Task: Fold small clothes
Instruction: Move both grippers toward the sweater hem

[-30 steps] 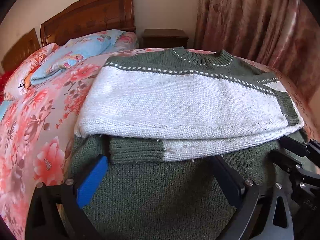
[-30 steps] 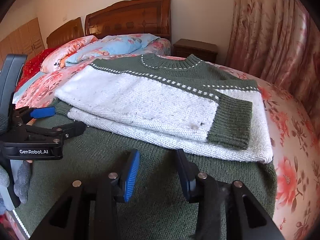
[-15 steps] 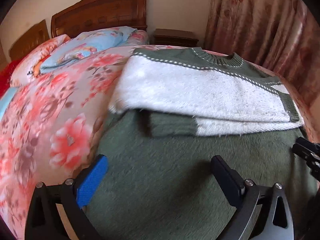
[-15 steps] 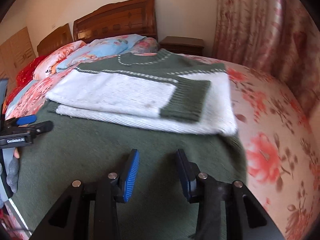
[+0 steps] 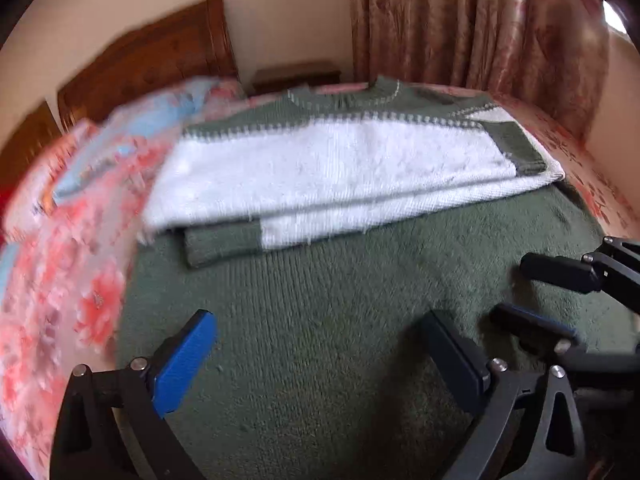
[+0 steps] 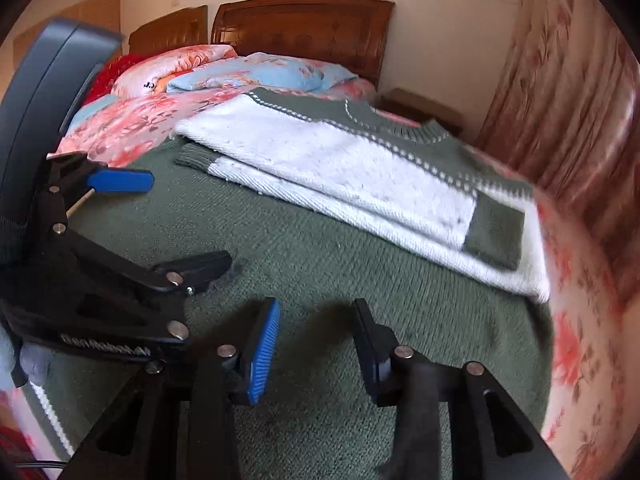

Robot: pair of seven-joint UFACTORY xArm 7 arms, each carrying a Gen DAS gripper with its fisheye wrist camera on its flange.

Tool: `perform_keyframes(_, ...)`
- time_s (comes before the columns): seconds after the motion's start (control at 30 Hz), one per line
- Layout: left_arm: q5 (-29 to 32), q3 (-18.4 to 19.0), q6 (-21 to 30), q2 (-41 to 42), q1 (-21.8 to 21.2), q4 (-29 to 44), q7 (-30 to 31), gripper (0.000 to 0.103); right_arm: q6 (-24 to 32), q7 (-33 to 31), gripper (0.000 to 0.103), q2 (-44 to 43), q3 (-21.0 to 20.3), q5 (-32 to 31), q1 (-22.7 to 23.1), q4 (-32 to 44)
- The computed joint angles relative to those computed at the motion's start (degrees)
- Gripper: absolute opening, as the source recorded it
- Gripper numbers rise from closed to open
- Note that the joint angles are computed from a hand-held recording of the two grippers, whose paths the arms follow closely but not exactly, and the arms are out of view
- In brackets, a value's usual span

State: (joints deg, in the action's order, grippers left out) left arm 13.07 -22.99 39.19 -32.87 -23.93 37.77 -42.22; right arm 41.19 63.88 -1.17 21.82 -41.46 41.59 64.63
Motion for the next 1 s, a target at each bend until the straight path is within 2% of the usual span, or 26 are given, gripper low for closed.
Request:
perform_keyframes(0.03, -2.06, 1.93, -0.64, -0.75, -1.09, -1.02, 0.79, 0.103, -1.80, -0.59, 0.039, -1.24, -0.58, 2.07, -0.43, -1.47)
perform_keyframes(0.07, -2.06, 2.18, 0.37, -2.70, -0.62, -2.07, 0.47, 0.103, -1.99, -1.15, 0.039, -2.59, -0.79, 3.41, -0.87, -2.77)
perform_keyframes(0.13, -3.06, 3.21, 1.66, -5.83, -0.85, -4.05, 1.17, 0.103, 0.42, -1.68, 0.039, -5.83, -0.48, 4.42, -1.91, -5.40)
perform_keyframes(0.23, -5.00, 4.45, 4.60, -12.90, -1.23, -8.11, 1.98, 0.103, -2.82, -0.42, 0.039, -14.05, -0.71, 8.52, -4.04, -13.85)
perform_keyframes(0.3, -6.83, 6.24, 4.10, -17.06, -1.93, -11.23, 3.35, 0.103, -5.94, 0.23, 0.037, -18.59, -0.70, 10.24, -5.15, -18.69)
perform_keyframes(0.37, -6.74, 4.17, 5.16, -16.18, -0.45, -10.19, 3.07, 0.103, -4.48, 2.10, 0.037, -19.59, 1.90, 10.58, -6.74, -18.93)
perform_keyframes(0.43, -5.73, 1.05, 6.05, -14.27, 1.16, -7.71, 1.12, 0.103, -0.88, 3.99, 0.037, -17.54, 5.19, 10.30, -8.88, -15.80)
perform_keyframes(0.5, -7.84, 1.47, 1.72, -13.56, -1.35, -7.42, 1.14, 0.103, -3.76, 3.57, 0.037, -16.13, 6.00, 10.59, -8.75, -14.59)
perform_keyframes(0.57, -7.00, -0.84, 0.41, -11.08, -1.61, -5.38, 1.03, 0.103, -5.04, 0.45, 0.037, -12.15, 7.34, 9.51, -8.00, -11.40)
perform_keyframes(0.63, -4.02, -4.15, 1.19, -7.19, -0.94, -2.94, 1.15, 0.103, -1.37, -1.23, 0.040, -6.52, 7.95, 4.98, -5.74, -6.50)
perform_keyframes(0.67, -3.53, -5.66, 3.03, -5.14, -0.41, -1.69, 2.08, 0.103, 0.51, -0.57, 0.040, -5.18, 9.84, 1.68, -6.47, -5.04)
perform_keyframes(0.7, -2.33, -4.77, 2.48, -5.49, -1.17, -1.90, 0.97, 0.103, 1.42, -0.70, 0.040, -4.59, 9.32, 0.77, -5.53, -4.40)
perform_keyframes(0.73, -2.34, -4.03, 2.46, -6.08, -1.69, -2.35, 0.79, 0.103, -0.05, -1.49, 0.040, -5.24, 7.30, 2.26, -4.21, -5.21)
perform_keyframes(0.8, -6.11, 0.69, 2.36, -7.71, -4.44, -4.84, 2.27, 0.103, -4.17, -3.69, 0.041, -8.58, 4.45, 7.67, -3.83, -8.86)
perform_keyframes(0.9, -6.46, 1.89, 5.81, -13.62, -3.99, -8.00, 1.79, 0.103, -2.16, -4.40, 0.040, -12.97, 3.99, 10.08, -4.18, -12.33)
perform_keyframes(1.0, -7.52, 3.04, 9.39, -19.98, -3.87, -11.19, 1.90, 0.103, -3.56, -4.05, 0.040, -19.85, 3.35, 14.34, -5.11, -18.45)
